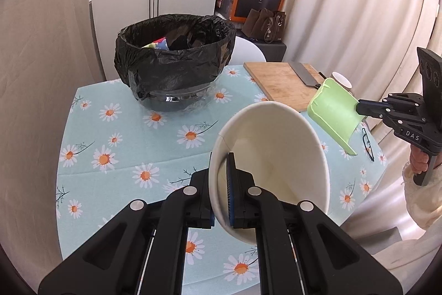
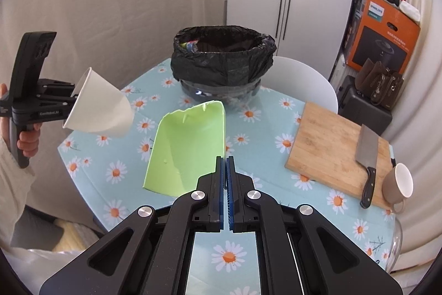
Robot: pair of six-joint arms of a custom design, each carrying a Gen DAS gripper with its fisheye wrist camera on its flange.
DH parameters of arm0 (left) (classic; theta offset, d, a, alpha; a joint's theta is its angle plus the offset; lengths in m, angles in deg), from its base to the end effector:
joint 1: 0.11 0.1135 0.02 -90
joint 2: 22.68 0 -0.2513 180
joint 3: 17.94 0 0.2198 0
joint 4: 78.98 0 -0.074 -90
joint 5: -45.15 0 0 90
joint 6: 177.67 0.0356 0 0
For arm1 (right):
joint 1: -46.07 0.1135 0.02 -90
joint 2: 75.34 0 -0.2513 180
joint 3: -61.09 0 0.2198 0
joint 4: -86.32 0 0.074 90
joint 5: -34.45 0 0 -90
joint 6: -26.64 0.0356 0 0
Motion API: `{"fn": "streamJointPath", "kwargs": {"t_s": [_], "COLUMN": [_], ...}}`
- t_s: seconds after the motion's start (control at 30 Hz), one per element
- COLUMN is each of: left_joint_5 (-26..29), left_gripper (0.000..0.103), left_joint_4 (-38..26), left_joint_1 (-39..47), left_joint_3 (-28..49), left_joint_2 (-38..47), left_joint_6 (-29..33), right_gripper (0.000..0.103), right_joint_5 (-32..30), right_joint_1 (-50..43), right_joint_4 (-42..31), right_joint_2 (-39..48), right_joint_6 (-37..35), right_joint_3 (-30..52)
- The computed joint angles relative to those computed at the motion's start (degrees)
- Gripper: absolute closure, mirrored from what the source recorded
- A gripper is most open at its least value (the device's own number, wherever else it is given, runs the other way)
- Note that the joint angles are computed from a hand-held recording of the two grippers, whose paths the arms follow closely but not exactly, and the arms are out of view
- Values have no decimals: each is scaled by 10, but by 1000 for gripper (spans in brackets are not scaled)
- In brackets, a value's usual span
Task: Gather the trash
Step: 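Lift the paper cup and green scoop and carry both tools over the bin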
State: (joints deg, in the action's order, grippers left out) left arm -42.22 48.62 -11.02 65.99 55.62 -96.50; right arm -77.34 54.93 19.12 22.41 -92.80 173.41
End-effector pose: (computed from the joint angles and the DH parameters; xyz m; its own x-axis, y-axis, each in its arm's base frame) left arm 0.2578 -0.0513 0.3013 -0.7407 -0.0134 -0.6717 0.1075 0.9846 -0.1382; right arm 0.3256 0.0641 0.3327 -0.5041 -0.5405 -0.6736 -0.7044 0.7086 -0.0414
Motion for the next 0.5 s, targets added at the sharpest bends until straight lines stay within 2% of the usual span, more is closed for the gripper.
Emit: {"fn": "streamJointPath", "kwargs": {"t_s": [0.2,0.33,0.5], "left_joint_5": [-8,20,45], "left_gripper": [96,96,96], "left_joint_4": [-15,-7,-8], "left_joint_1": [-6,14,30], "left_joint_3": [51,105,205], "left_joint_2": [23,67,143], "left_joint_6": [18,31,52], "right_gripper": [101,101,101], "right_joint_5": [-1,2,21], "right_joint_1": [6,10,14], "right_joint_4": [-6,-19,-68], "right_joint_2": [17,48,128], "right_joint_6": [4,6,9], "right_joint_3": [50,113,256]}}
